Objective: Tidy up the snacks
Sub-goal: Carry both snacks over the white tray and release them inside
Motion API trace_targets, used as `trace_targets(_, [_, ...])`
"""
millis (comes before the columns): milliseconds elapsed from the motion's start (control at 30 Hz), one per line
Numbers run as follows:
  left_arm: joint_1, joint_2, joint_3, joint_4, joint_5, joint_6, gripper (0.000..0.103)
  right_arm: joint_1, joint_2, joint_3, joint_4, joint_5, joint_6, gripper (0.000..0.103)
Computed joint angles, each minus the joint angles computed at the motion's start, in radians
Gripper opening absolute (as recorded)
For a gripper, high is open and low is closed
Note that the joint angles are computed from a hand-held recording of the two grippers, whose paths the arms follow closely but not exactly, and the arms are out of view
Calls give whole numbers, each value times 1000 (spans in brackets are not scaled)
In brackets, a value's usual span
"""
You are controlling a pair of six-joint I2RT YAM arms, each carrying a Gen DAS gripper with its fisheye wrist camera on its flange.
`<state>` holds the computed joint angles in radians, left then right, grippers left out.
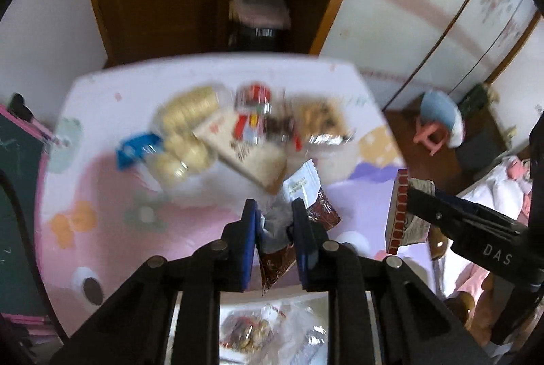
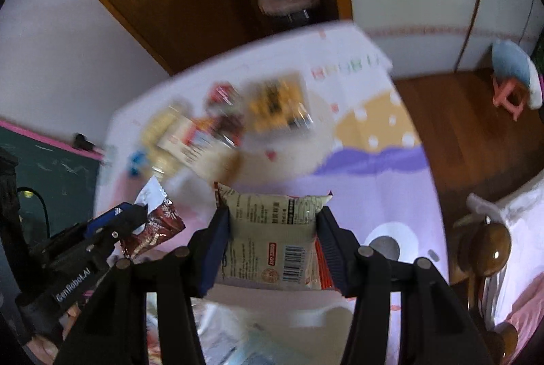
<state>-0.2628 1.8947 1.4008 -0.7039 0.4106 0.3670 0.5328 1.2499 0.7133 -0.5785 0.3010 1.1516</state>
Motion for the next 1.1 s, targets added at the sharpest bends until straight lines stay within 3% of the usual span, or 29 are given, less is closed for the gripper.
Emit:
trace_targets(200, [181, -266, -10, -210, 159, 188, 18, 399, -22, 273, -343, 346, 226, 53])
trace_targets(433, [394, -427, 3, -469, 315, 428, 19, 744, 167, 579, -706, 605, 531, 53])
trace_targets(500, [454, -461, -43, -497, 336, 499, 19, 814, 245, 642, -790, 632, 631, 53])
trace_targets(633, [560, -500, -177, -513, 354, 623, 19, 877, 327, 643, -766, 618, 720, 53])
trace_targets(767, [630, -572, -369, -386, 362, 670, 19, 892, 427, 628, -747, 574, 772, 53])
trace_targets(900, [616, -565, -483, -295, 292, 679, 20, 862, 491, 594, -659, 465, 735, 57])
trace_targets(967, [604, -563, -517, -265, 256, 679, 24, 840, 508, 577, -612, 402, 698, 58])
trace_targets(1000, [606, -569, -540, -237, 244, 671, 31, 841, 518, 580, -607, 392, 696, 59])
trace_targets(1033, [612, -575, -556, -220, 239, 666, 56, 845, 525, 582, -607, 390, 703, 59])
trace_targets(1100, [617, -592, -583, -166, 219, 618, 79, 850, 538, 590, -624, 385, 733, 62])
